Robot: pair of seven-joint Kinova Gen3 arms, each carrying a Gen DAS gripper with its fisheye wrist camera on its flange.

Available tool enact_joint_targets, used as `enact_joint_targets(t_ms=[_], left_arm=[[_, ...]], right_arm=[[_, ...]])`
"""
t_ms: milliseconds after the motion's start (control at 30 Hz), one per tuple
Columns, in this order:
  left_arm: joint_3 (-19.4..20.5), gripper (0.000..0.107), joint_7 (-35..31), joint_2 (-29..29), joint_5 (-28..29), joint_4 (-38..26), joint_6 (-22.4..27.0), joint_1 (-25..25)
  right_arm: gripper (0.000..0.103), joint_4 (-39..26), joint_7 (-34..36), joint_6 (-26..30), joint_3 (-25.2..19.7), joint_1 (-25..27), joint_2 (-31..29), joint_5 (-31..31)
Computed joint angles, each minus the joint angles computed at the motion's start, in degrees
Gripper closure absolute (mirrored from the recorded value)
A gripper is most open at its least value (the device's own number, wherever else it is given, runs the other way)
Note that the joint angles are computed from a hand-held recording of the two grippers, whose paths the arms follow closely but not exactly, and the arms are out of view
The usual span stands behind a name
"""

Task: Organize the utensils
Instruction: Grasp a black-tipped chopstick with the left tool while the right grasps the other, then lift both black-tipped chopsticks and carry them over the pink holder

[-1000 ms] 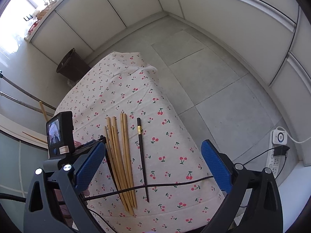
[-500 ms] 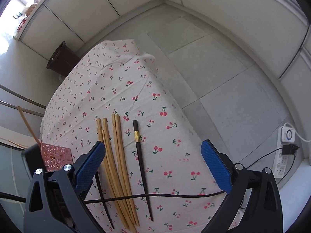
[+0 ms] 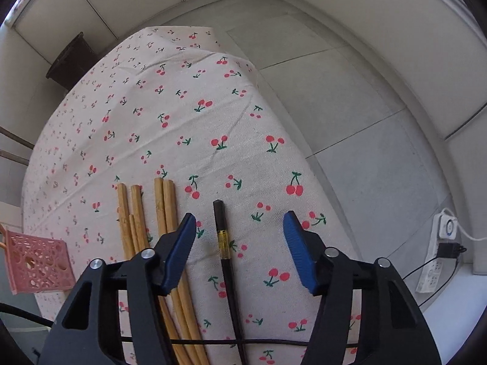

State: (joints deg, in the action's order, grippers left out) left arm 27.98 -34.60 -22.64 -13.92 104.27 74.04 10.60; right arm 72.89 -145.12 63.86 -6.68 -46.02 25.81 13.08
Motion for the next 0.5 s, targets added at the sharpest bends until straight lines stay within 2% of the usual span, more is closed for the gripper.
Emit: enact_joint_targets(t_ms=[33,100,333,500], left_arm=[[-0.5,0.101,0.0,-0.7,0.2,0.3,0.0,0.0],[-1.0,0.101,0.4,-2.0,0.5,1.1,-0.1,-0.6],[-0.9,0.101,-1.0,-6.1,1.1,1.0,0.7,-3.4],[-0.5,0.101,-2.6,-9.8,2.9,0.5,1.4,-5.9]], right_arm=[[0.079,-0.6,-0.3,1.5,0.9,-1.9,0.5,2.2],[0.093,0.1,-1.1,1.7,0.8,-3.2,0.2,4.6],[0.096,7.3,-4.7,-3.6,-0.5,-4.9,-6.7,9.1],[0.096,13.1,-8.0,-9.5,-3.7,-3.8,-15.9,10.9]])
